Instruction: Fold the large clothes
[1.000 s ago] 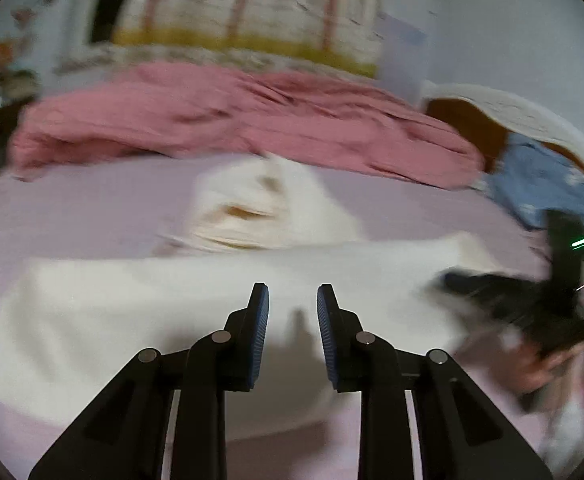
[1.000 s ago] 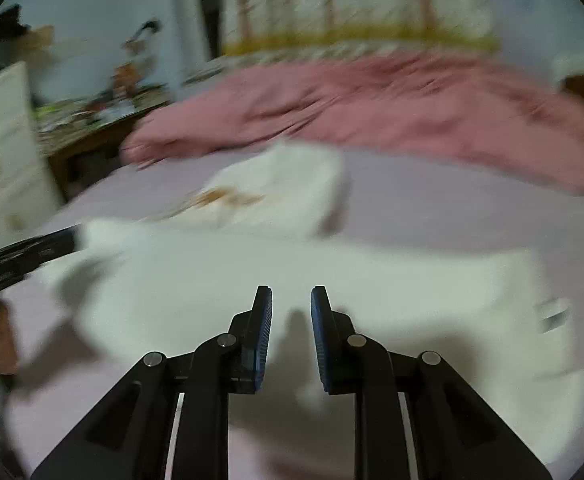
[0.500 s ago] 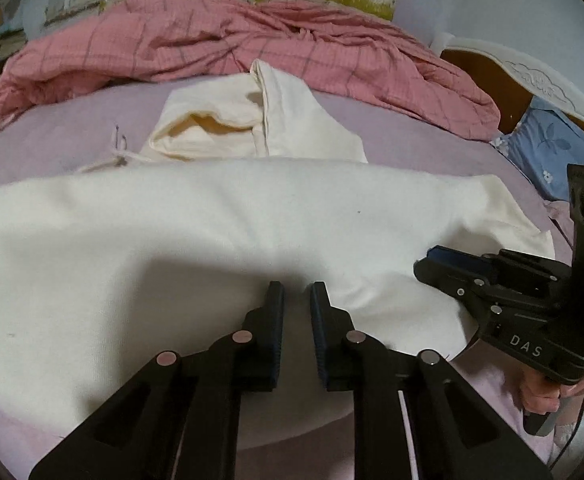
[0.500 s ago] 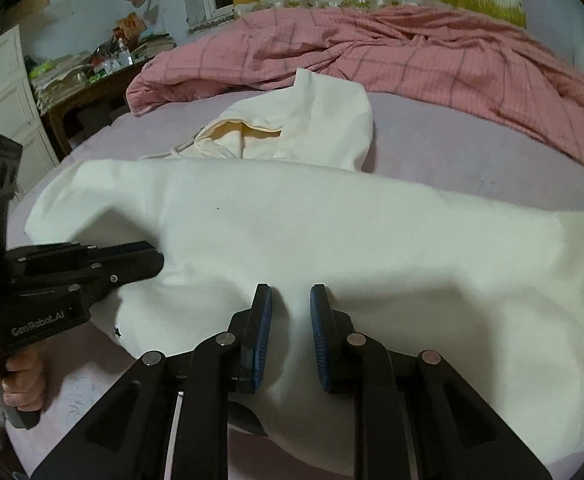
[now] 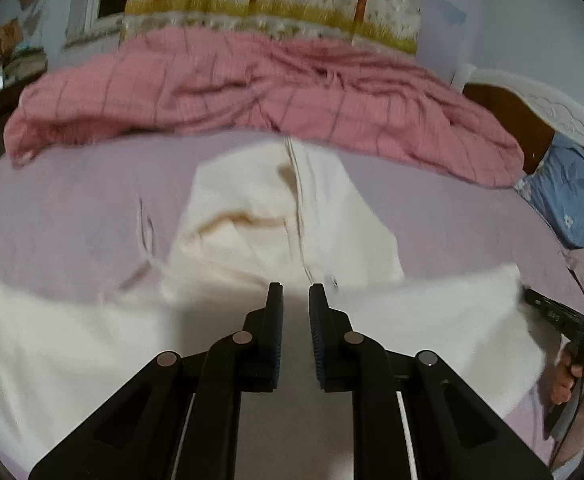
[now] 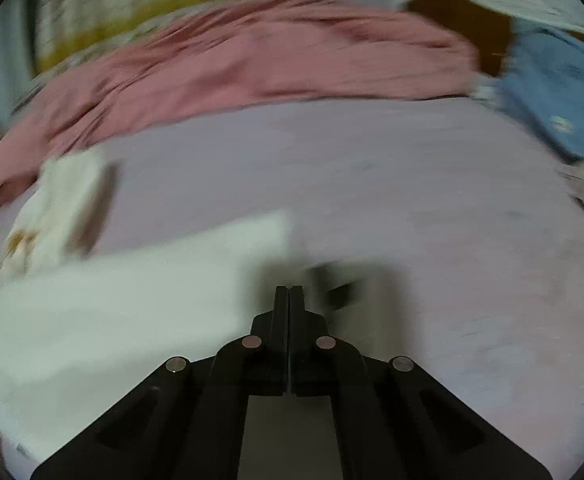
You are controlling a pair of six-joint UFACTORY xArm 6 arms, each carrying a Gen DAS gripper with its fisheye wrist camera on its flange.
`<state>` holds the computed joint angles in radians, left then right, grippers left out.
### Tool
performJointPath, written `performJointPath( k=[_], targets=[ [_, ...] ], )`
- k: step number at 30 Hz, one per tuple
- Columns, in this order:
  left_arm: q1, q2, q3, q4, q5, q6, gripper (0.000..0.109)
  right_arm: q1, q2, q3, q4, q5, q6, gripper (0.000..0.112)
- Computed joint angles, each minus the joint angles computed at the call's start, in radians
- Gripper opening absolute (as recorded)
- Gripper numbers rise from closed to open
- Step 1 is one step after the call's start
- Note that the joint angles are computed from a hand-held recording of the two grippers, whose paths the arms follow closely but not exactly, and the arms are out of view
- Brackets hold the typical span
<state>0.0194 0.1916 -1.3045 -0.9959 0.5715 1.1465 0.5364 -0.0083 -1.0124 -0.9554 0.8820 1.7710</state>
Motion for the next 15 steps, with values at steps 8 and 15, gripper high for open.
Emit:
performJointPath(
  k=[8,15],
  targets=[
    [0.015,0.025,-0.088,-0.099,-0.077,0.103,0.014,0.009,-0.139,0.126,-0.244,-0.036,0.251,0.001],
    [0.038,0.111,-0.190,-0.421,-0.122,0.459,0.016,0.092,-0.043,0.021,-0.328,0.015,0.187,0.018]
  ],
)
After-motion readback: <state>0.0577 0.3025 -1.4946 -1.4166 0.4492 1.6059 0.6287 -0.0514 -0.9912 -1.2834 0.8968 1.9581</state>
